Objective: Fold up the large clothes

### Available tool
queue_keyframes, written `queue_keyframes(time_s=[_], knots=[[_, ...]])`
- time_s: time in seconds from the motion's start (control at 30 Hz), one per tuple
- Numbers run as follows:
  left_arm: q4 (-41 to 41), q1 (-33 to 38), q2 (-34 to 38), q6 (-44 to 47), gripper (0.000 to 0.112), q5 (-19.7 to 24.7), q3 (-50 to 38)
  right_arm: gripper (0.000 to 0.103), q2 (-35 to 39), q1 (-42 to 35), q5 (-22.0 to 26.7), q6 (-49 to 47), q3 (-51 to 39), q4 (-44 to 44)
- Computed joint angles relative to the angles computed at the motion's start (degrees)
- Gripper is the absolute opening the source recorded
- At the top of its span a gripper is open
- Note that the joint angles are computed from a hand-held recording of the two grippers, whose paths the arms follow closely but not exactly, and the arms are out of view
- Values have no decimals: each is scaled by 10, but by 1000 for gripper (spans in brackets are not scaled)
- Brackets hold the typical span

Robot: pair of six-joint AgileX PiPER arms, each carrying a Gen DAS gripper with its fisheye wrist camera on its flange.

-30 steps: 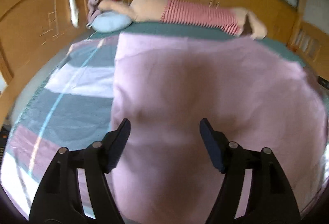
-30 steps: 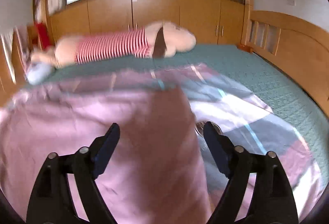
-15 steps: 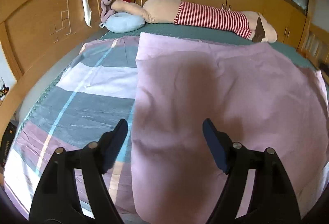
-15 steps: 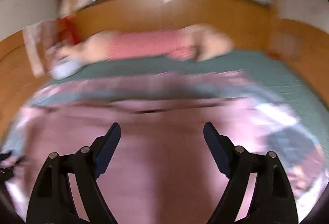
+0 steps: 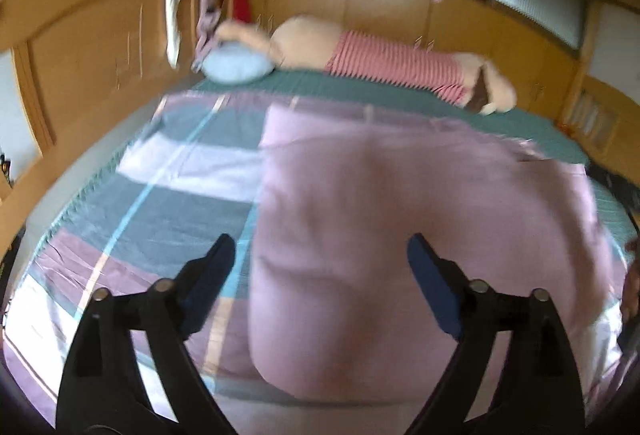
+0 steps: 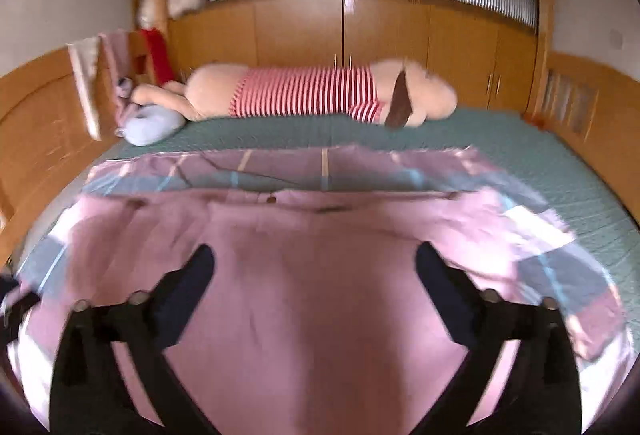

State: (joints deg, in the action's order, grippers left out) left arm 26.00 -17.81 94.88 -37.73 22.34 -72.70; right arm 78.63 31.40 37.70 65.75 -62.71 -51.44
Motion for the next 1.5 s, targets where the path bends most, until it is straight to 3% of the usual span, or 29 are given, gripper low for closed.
queue_keyframes(time_s=[0.13, 0.23, 0.37, 0.5, 1.0, 1.5], knots=[[135, -91, -69, -130, 101, 40, 27, 102, -136, 86, 119, 8, 88, 1], [215, -166, -93, -211, 101, 89, 37, 102, -146, 144, 202, 54, 100, -37], [221, -218, -88, -229, 101, 119, 34, 102, -146, 188, 236, 80, 115, -61], [214, -232, -81, -229, 101, 120, 36, 102, -144, 222, 260, 94, 119, -74], [194, -214, -77, -226, 101, 109, 42, 102, -119, 175, 195, 114, 135, -81], [171, -201, -74, -205, 101, 102, 43, 102, -109, 171, 180, 120, 138, -81]])
